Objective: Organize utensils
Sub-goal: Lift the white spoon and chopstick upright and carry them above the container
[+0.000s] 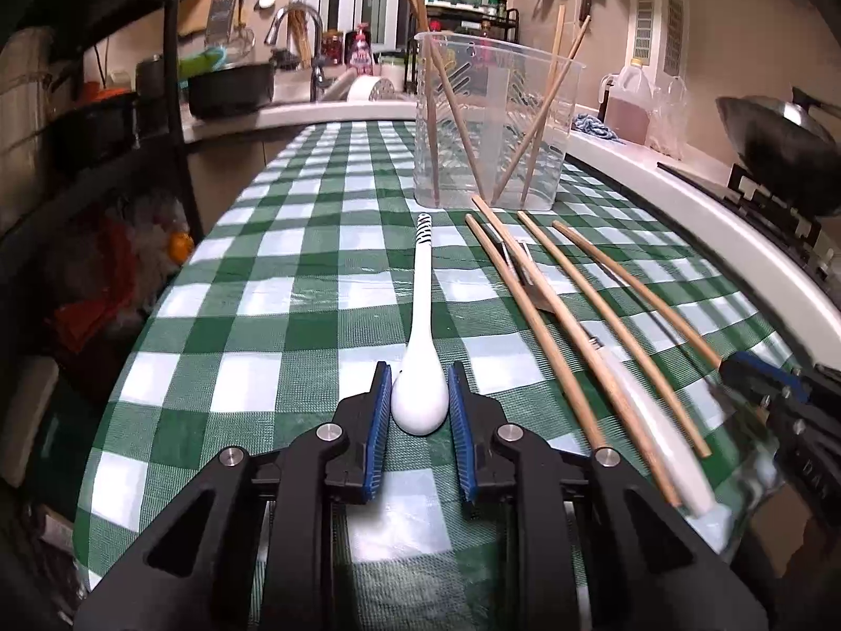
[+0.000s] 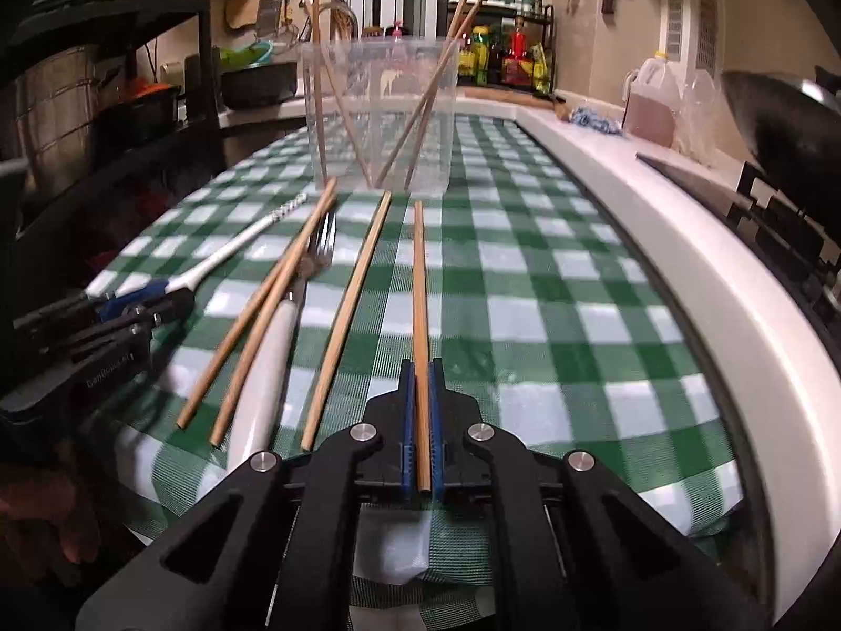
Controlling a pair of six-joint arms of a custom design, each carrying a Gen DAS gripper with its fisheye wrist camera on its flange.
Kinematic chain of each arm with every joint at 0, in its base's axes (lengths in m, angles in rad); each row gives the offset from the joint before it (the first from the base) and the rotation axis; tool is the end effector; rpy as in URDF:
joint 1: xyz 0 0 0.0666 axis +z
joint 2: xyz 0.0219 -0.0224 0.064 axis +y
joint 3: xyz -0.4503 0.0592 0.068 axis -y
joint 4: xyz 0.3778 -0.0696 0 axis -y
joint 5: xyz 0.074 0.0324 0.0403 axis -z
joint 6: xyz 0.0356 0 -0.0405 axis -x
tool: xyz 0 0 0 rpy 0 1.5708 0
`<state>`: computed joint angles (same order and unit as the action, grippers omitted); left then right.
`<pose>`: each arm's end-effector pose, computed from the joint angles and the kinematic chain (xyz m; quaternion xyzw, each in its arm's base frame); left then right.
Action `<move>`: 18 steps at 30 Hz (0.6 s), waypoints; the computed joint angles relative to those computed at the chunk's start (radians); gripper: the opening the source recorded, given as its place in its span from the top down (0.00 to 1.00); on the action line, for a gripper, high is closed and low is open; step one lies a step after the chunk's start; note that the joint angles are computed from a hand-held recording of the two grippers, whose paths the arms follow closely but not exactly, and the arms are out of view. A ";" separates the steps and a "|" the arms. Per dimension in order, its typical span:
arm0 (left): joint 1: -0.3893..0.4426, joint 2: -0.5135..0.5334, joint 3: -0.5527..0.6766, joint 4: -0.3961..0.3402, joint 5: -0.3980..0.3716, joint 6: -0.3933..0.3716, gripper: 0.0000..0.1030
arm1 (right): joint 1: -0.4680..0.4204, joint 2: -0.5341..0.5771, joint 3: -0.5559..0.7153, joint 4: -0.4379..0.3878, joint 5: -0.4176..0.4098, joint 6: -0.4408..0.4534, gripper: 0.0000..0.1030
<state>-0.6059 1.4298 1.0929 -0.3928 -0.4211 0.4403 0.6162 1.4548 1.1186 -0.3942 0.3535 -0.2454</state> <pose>0.3876 -0.2513 0.3900 -0.0112 0.8967 -0.0342 0.4412 0.3940 0.2635 0.3893 -0.0952 0.8966 0.0218 0.4319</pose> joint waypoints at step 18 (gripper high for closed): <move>0.032 -0.067 0.171 -0.002 0.044 -0.184 0.79 | -0.028 -0.071 0.188 -0.029 -0.055 0.121 0.95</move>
<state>-0.5740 1.3625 1.2643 -0.3952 -0.3775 0.2558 0.5883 1.3840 1.3069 -0.4228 0.2986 -0.1249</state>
